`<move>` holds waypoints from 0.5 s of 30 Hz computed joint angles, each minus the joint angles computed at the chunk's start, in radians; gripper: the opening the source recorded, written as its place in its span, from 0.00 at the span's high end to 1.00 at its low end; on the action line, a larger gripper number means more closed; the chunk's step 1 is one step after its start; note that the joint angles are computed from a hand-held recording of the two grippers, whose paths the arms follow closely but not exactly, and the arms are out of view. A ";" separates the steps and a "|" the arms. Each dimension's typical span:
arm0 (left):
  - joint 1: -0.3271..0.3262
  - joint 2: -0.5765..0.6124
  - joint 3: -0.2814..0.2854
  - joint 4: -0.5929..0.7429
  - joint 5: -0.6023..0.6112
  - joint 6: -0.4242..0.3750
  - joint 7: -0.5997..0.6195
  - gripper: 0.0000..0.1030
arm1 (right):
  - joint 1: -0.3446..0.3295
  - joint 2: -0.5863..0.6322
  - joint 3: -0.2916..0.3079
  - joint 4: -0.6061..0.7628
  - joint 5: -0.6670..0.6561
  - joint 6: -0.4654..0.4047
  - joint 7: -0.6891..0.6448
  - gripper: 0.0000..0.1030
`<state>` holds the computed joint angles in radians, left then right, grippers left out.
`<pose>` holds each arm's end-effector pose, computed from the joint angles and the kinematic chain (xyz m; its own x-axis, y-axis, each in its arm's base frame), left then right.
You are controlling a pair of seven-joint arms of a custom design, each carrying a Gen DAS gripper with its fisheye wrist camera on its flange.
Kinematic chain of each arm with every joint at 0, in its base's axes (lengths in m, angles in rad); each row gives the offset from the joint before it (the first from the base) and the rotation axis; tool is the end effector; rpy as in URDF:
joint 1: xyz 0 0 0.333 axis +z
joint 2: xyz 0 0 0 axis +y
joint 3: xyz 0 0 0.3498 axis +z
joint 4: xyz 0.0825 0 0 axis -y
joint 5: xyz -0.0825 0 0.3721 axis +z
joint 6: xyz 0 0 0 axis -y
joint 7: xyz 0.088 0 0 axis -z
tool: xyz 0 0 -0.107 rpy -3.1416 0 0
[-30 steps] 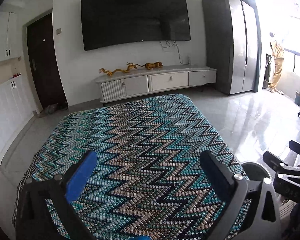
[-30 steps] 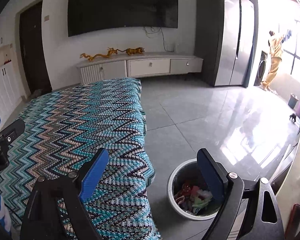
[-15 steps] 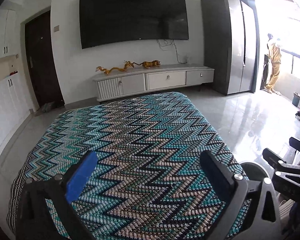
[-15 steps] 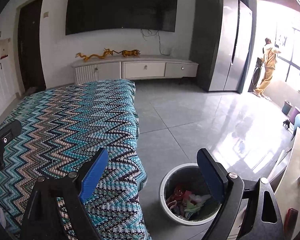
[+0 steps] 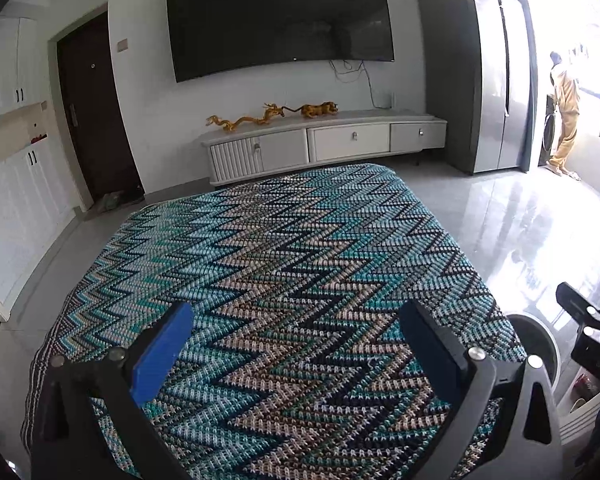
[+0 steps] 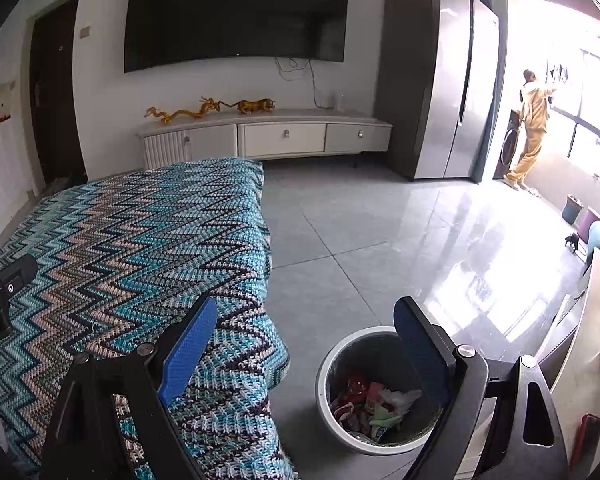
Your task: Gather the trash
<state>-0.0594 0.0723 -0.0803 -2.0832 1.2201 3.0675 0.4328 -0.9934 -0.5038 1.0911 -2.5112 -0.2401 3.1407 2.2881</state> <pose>0.5570 -0.1529 0.5003 -0.1281 -0.9867 -0.1004 -0.5594 0.1555 -0.8142 0.4655 0.1167 0.4896 -0.2535 -0.9654 0.0610 -0.5714 0.0986 -0.8147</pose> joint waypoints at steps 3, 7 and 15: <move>0.004 0.001 -0.003 -0.005 -0.039 0.016 0.038 0.00 | -0.015 -0.010 0.010 -0.002 0.005 0.010 0.010 0.13; -0.005 -0.007 0.012 0.001 0.032 0.042 -0.039 0.00 | -0.030 -0.019 0.019 -0.007 0.017 0.024 0.009 0.13; 0.008 -0.020 -0.003 0.023 0.190 0.043 -0.192 0.00 | -0.050 -0.075 0.028 -0.026 0.068 0.065 -0.007 0.13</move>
